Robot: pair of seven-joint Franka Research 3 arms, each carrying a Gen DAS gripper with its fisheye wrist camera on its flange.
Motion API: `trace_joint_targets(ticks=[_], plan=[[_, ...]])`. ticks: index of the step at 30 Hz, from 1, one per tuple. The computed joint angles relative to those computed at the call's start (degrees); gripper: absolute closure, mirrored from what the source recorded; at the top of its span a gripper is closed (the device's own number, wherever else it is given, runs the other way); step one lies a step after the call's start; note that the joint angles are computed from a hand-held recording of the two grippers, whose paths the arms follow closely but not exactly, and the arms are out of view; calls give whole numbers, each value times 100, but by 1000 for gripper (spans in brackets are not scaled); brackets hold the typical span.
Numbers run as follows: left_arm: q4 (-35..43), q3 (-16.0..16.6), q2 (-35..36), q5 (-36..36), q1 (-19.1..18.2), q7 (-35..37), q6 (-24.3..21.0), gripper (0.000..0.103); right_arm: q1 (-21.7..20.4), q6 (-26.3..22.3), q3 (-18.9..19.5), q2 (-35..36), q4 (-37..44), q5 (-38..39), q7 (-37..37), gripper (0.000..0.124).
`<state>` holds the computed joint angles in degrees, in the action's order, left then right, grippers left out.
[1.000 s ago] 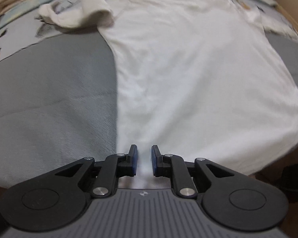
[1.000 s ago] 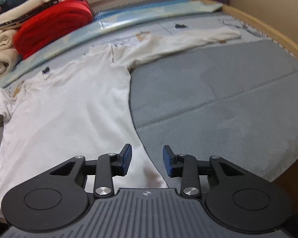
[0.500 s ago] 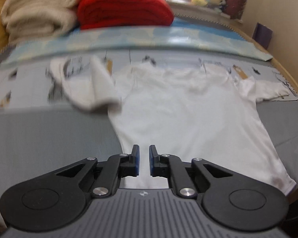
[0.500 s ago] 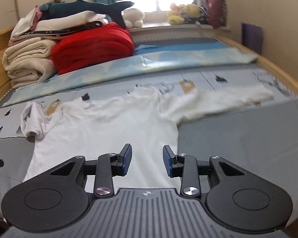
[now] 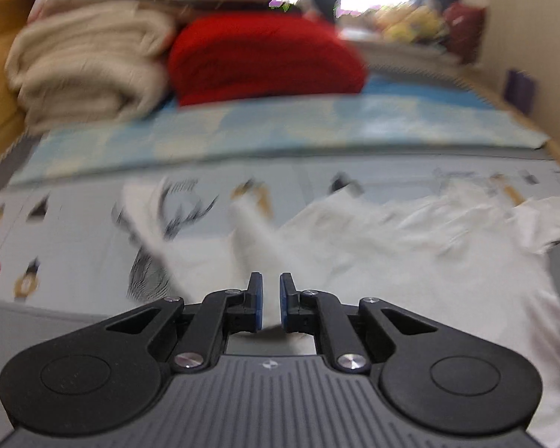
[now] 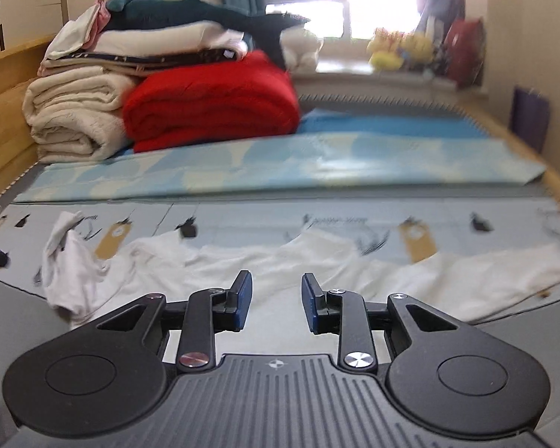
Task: Fold small clothes
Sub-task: 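Grasp the sleeve nearest the left gripper and lift it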
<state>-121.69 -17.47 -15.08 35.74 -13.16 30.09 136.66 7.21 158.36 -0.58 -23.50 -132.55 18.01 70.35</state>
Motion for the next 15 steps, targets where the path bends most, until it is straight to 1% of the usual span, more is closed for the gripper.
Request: trace_joint_targets(ticks=[2, 5, 7, 9, 10, 12, 13, 14, 15], plan=[[-17, 70, -14, 157, 137, -177, 155, 93, 162, 51, -103, 83, 38, 145, -217, 93], [49, 160, 87, 240, 327, -410, 208, 93, 570, 90, -392, 239, 245, 849, -664, 93], [101, 221, 211, 262, 428, -571, 225, 93, 957, 162, -640, 362, 484, 1679, -1044, 93], [268, 266, 433, 369, 520, -674, 192, 93, 1343, 409, -840, 427, 673, 2654, -1626, 93], [318, 291, 522, 518, 566, -741, 239, 93, 1540, 498, -937, 477, 803, 3153, -1957, 93], [477, 319, 782, 910, 639, -899, 265, 93, 1957, 598, -1214, 526, 1026, 4315, -2868, 93], [580, 375, 951, 960, 659, -934, 271, 93, 2034, 664, -1260, 550, 1091, 4689, -3192, 93], [683, 442, 1117, 954, 670, -953, 296, 93, 1979, 711, -1215, 591, 1112, 4768, -3274, 93], [776, 505, 1266, 995, 678, -1009, 315, 93, 1787, 725, -1057, 651, 1085, 4486, -3025, 92]])
